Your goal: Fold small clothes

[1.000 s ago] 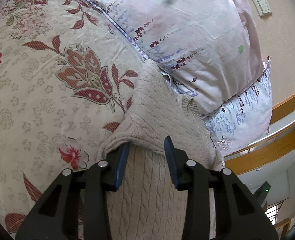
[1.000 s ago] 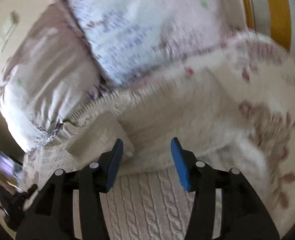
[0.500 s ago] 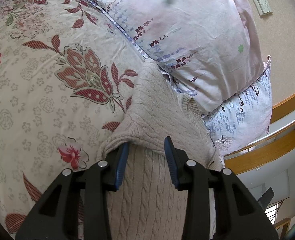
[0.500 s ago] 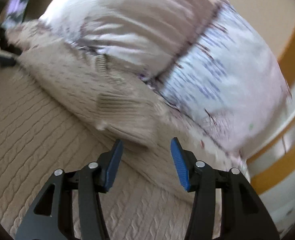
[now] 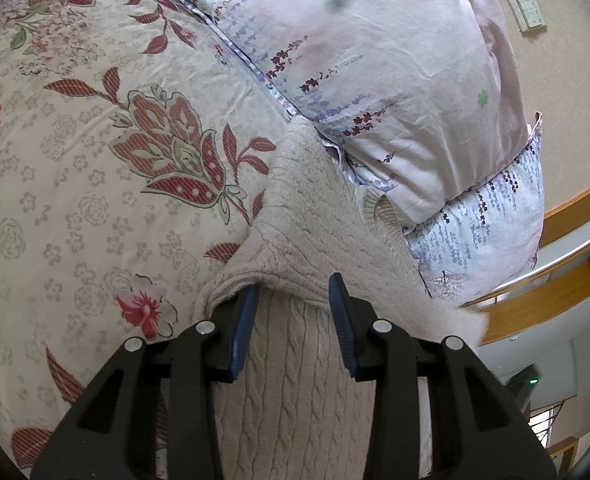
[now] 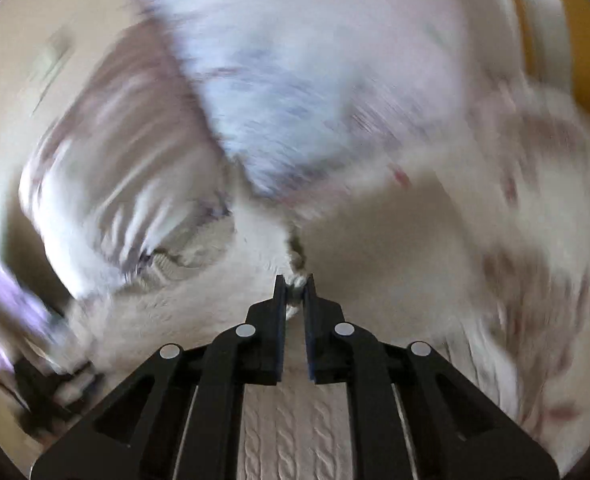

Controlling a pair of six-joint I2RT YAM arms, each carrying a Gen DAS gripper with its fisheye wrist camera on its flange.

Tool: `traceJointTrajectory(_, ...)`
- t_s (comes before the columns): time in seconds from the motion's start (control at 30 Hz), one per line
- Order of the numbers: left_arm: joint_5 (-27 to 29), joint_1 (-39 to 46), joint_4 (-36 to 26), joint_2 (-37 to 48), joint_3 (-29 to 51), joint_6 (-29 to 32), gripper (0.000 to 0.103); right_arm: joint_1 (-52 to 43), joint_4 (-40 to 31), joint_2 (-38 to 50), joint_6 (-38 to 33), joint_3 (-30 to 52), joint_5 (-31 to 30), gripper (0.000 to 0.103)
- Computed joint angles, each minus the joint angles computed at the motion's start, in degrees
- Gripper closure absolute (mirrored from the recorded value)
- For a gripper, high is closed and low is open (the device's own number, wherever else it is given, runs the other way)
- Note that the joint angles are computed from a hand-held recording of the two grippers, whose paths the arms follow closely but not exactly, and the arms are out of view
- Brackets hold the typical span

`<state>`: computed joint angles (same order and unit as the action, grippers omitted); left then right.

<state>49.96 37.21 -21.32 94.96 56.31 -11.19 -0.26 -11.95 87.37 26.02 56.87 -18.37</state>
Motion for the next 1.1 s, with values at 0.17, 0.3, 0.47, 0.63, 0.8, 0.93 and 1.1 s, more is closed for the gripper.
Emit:
traceJointTrajectory(0.17, 0.2, 0.0, -0.2, -0.1, -0.1, 0.0, 0.065, -6.4, -1.8, 5.6, 6.0, 0.6, -12.2, 0.065)
traceJointTrajectory(0.3, 0.1, -0.1, 0.2, 0.1, -0.1, 0.0, 0.065, -7.8, -0.9, 6.9, 7.9, 0.9, -15.0, 0.057)
traceJointTrajectory(0.47, 0.0, -0.1, 0.0, 0.1, 0.0, 0.0, 0.065, -7.2, 0.2, 7.1, 8.4, 0.8, -13.0, 0.077)
traceJointTrajectory(0.63, 0.6, -0.1, -0.6, 0.4, 0.2, 0.2, 0.065, -6.8, 5.0, 3.7, 6.8, -2.0, -11.1, 0.095)
traceJointTrajectory(0.8, 0.4, -0.3, -0.4, 0.0, -0.3, 0.4, 0.065, -6.3, -1.5, 5.2, 3.8, -0.5, -5.7, 0.095)
traceJointTrajectory(0.93, 1.5, 0.0, -3.2, -0.2, 0.0, 3.2, 0.062, -5.0, -5.0, 4.6, 0.1, 1.4, -3.0, 0.081)
traceJointTrajectory(1.1, 3.8, 3.0, -9.6, -4.3, -1.3, 11.8, 0.053, -7.7, -5.9, -3.4, -3.5, -2.6, -5.8, 0.042)
